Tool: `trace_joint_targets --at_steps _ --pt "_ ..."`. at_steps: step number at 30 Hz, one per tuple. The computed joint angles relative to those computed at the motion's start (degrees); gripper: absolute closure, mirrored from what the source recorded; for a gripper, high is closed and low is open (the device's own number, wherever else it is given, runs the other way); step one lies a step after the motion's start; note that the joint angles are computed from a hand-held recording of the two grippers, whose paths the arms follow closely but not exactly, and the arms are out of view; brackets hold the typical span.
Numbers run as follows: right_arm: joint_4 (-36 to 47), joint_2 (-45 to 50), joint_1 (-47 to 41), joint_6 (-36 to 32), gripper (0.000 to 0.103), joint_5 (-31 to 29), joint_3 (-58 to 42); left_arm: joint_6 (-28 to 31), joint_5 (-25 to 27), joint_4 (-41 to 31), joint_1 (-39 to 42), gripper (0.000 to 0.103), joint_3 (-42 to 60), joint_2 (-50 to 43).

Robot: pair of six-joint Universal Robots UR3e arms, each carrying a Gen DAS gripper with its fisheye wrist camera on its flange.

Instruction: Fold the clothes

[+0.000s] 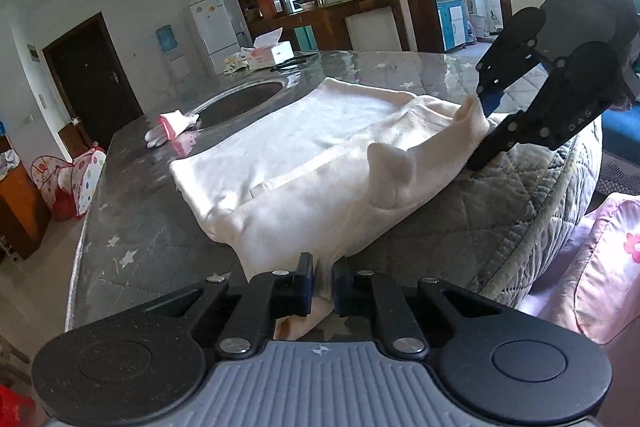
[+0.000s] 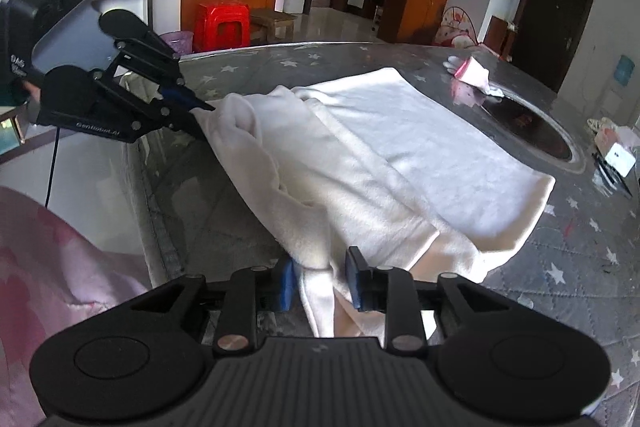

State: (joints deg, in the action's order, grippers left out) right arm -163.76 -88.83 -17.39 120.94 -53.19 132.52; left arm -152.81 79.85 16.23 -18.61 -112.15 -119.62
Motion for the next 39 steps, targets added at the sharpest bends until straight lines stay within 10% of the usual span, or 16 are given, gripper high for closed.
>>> trace_joint_targets --at_steps 10,22,39 --pt "3.40 -5.03 -3.55 -1.11 0.094 3.87 1.92 -2.09 -2.55 0.40 1.00 0.096 -2.86 3.90" --pt "55.58 -31.92 -14.10 -20.17 0.094 10.24 -6.36 -4.70 -4.06 -8.16 0.39 0.096 -13.28 23.96" --pt "24.84 1.94 -2.32 4.72 0.098 5.27 -28.05 -5.82 -2.66 -21.93 2.37 0.096 19.90 3.32"
